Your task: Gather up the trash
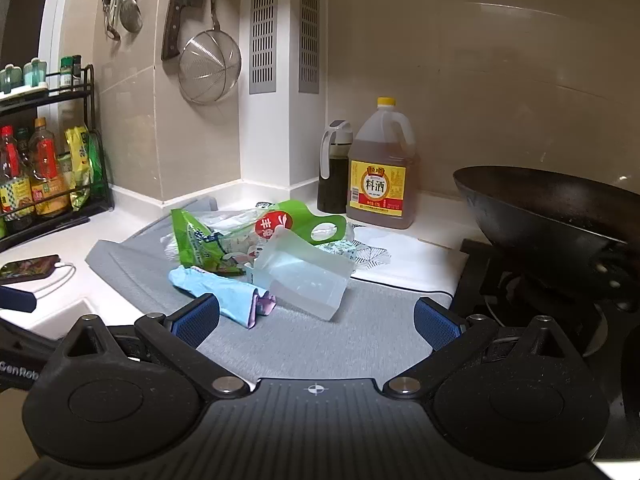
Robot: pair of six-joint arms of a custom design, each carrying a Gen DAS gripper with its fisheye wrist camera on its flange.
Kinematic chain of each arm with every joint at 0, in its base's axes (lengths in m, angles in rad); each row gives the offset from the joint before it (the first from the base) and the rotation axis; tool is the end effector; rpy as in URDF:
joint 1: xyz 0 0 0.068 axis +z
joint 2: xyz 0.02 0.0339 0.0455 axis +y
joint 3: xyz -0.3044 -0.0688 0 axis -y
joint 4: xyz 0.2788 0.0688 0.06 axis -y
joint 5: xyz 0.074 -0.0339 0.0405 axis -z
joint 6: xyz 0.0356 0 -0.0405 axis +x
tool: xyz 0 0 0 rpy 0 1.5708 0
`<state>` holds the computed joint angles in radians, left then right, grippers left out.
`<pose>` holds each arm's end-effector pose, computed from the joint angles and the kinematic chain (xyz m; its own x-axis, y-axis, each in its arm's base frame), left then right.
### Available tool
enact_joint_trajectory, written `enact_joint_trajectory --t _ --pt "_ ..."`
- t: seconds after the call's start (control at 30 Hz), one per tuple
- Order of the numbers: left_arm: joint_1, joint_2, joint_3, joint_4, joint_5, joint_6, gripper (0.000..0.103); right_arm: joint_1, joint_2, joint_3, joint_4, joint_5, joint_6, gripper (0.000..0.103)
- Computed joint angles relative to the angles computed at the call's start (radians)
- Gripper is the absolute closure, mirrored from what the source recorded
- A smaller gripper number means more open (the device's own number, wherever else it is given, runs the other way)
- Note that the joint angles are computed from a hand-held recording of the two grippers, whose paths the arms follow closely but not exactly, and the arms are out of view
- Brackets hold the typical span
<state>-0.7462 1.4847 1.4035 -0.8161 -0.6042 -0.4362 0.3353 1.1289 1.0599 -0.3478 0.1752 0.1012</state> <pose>0.2641 -0.2166 0.3732 -0.6463 0.1240 -0.7529 0.0280 0.9899 0.1390 0.2587 0.0836 0.3851 -0.3979 -0.0333 -0.9168 -0.1340 0.9907 0.0222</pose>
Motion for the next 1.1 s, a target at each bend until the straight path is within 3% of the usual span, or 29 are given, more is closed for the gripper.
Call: enact_joint_trajectory --t 0.47,0.57,0.7,0.87,0.93,1.1 --pt "0.093 0.017 -0.008 0.019 0.026 0.041 0.0 -0.045 0.312 0.14 0.162 -0.025 -0.159 0.0" --pt "0.119 0.034 0.008 0.015 0.035 0.038 0.0 -0.058 0.366 0.181 0.15 -0.047 -0.119 0.0" --pt "0.153 0.06 0.039 0.009 0.063 0.031 0.0 -0.095 0.449 0.26 0.107 -0.045 0.03 0.0" --pt "0.188 0.134 0.141 -0.003 0.135 0.025 0.0 -0.145 0.524 0.331 0.071 -0.133 0.117 0.0" --pt "0.207 0.185 0.209 -0.009 0.182 0.008 0.0 -0.146 0.544 0.342 0.069 -0.117 0.118 0.0" --pt "0.261 0.326 0.367 -0.004 0.383 -0.042 0.0 -0.156 0.575 0.354 0.035 -0.116 0.107 0.0"
